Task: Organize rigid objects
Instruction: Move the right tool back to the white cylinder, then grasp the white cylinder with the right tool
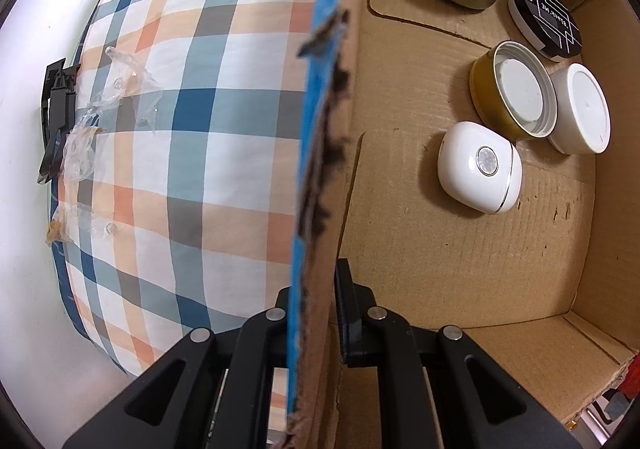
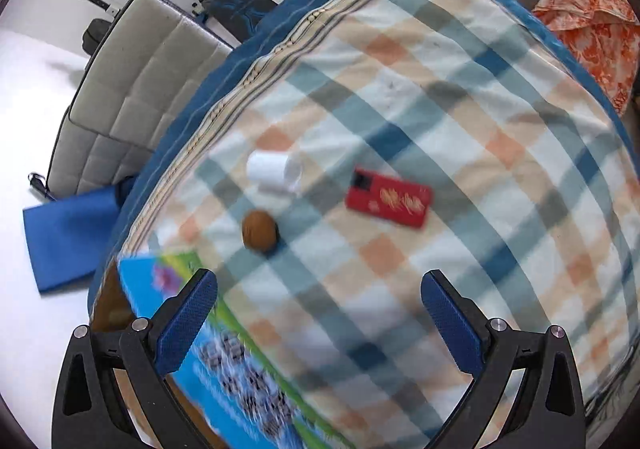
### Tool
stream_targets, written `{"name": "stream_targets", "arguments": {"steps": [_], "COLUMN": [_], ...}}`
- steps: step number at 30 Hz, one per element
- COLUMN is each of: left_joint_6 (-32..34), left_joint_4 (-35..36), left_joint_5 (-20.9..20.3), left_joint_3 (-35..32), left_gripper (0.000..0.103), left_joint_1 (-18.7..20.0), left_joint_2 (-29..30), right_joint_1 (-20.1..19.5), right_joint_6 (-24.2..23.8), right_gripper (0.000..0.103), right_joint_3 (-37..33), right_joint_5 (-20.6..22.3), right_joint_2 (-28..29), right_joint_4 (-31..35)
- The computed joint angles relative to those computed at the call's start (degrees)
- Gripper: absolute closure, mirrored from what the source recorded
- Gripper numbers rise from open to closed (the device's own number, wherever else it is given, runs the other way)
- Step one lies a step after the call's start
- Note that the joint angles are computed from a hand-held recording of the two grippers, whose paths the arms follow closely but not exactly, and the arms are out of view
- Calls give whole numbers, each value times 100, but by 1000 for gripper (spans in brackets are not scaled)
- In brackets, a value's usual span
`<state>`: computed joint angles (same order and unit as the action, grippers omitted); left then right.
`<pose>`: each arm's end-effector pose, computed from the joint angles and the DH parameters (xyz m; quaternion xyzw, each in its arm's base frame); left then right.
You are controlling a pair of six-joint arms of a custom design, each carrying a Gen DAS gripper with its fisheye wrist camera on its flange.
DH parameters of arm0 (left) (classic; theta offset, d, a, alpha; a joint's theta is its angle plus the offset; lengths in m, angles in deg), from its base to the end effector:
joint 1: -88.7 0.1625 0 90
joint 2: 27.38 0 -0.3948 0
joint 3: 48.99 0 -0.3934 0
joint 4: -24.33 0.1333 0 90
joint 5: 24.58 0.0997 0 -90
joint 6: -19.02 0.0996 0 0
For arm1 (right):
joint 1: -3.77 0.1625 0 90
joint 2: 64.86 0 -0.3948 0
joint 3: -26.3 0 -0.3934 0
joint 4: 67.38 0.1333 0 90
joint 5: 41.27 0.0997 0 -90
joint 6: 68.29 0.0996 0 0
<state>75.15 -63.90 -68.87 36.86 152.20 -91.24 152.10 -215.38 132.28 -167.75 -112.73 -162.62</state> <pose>-0.0855 -0.6300 0.2658 0.6554 0.6245 0.2806 0.3189 0.4381 -0.1832 -0.0066 -0.7990 -0.3230 0.4982 0.0954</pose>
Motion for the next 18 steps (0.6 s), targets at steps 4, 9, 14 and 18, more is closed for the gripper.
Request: {"name": "stream_targets", "arguments": {"steps": [4,9,14,18], "left_joint_6": [-59,-119,-151,-178], "left_joint_4": [-2,27,66,94], "left_joint_5": [13,15,16,26], "left_joint_3": [8,-28,-104,-155], "left_gripper": [95,95,95,95], "left_joint_1": [0,5,21,25], "left_joint_2": [8,42,86,124], "right_joint_1": [-165,-465,-774,-971], "right_joint_6": [167,35,-401,-613], "right_gripper": [0,14,30,42], "right_joint_3": [807,1658,2364,2701], "right_joint_5": [-347,-713,-934,-948], "right_joint_2": [-388,-794,-1061,-1089], "right_joint_4": [-445,-1125,-2027,-2640]}}
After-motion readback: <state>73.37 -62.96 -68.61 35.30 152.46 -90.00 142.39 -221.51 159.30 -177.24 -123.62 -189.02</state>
